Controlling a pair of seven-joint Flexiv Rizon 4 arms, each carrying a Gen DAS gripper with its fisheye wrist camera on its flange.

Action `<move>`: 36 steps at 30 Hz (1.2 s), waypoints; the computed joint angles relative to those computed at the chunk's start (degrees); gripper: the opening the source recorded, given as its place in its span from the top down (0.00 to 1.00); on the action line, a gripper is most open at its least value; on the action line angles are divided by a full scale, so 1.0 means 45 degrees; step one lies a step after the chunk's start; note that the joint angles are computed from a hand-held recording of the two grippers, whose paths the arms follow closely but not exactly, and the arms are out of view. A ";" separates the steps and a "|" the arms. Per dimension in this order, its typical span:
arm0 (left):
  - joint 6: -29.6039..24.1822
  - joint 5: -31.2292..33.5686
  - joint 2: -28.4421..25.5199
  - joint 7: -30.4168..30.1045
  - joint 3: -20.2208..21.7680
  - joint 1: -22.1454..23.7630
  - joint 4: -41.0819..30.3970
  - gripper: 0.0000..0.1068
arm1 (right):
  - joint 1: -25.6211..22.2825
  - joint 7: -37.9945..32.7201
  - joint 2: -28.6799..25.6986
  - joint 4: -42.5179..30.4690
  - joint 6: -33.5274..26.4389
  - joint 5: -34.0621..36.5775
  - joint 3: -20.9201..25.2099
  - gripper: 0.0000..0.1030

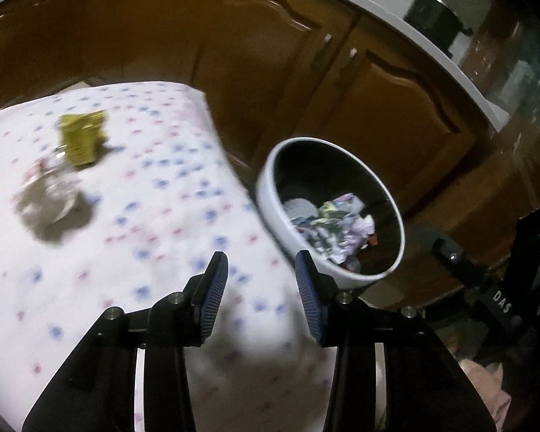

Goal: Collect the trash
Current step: 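Move both tools back to the last wrappers on the cloth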

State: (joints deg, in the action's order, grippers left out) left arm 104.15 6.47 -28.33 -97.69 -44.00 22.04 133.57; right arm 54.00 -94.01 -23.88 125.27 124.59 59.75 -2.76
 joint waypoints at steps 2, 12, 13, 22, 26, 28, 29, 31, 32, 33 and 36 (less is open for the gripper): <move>0.0283 0.0075 0.0275 -0.0193 0.0063 0.0344 0.0449 0.60 | 0.0217 -0.0250 0.0025 -0.0147 -0.0081 0.0095 -0.0128 0.23; 0.1451 0.1228 0.1531 -0.1738 0.0765 0.1830 0.2008 0.40 | 0.0513 0.0014 -0.0699 -0.0902 -0.0088 -0.0856 0.0472 0.15; 0.1570 0.1365 0.1631 -0.1849 0.0993 0.1806 0.2073 0.37 | 0.0529 0.0177 -0.0780 -0.0908 -0.0041 -0.1050 0.0530 0.15; 0.1553 0.2308 0.1706 -0.2224 0.1607 0.2586 0.2147 0.33 | 0.1679 0.0270 -0.1296 -0.1418 -0.0220 -0.1616 -0.0173 0.11; 0.1450 0.2291 0.1466 -0.1915 0.1437 0.2930 0.2009 0.33 | 0.2194 0.0471 -0.1386 -0.1577 -0.0827 -0.1942 -0.0879 0.11; 0.1447 0.2249 0.1376 -0.1806 0.1410 0.3021 0.1945 0.33 | 0.2363 0.0768 -0.1455 -0.1634 -0.1124 -0.2215 -0.1147 0.11; 0.1421 0.2267 0.1281 -0.1746 0.1290 0.3153 0.1887 0.33 | 0.2326 0.0977 -0.1505 -0.1660 -0.1227 -0.2429 -0.1152 0.11; 0.1290 0.2269 0.0999 -0.1580 0.0972 0.3473 0.1679 0.33 | 0.2163 0.1386 -0.1604 -0.1729 -0.1397 -0.2916 -0.1130 0.11; 0.1243 0.2237 0.0863 -0.1480 0.0846 0.3584 0.1585 0.33 | 0.2122 0.1571 -0.1662 -0.1787 -0.1494 -0.3134 -0.1169 0.11; 0.1209 0.2197 0.0713 -0.1367 0.0747 0.3671 0.1465 0.33 | 0.1949 0.1788 -0.1716 -0.1857 -0.1575 -0.3453 -0.1070 0.11; 0.0964 0.1871 0.0491 -0.1014 0.0808 0.3530 0.1059 0.33 | 0.1749 0.2328 -0.1867 -0.2059 -0.1842 -0.4190 -0.1109 0.11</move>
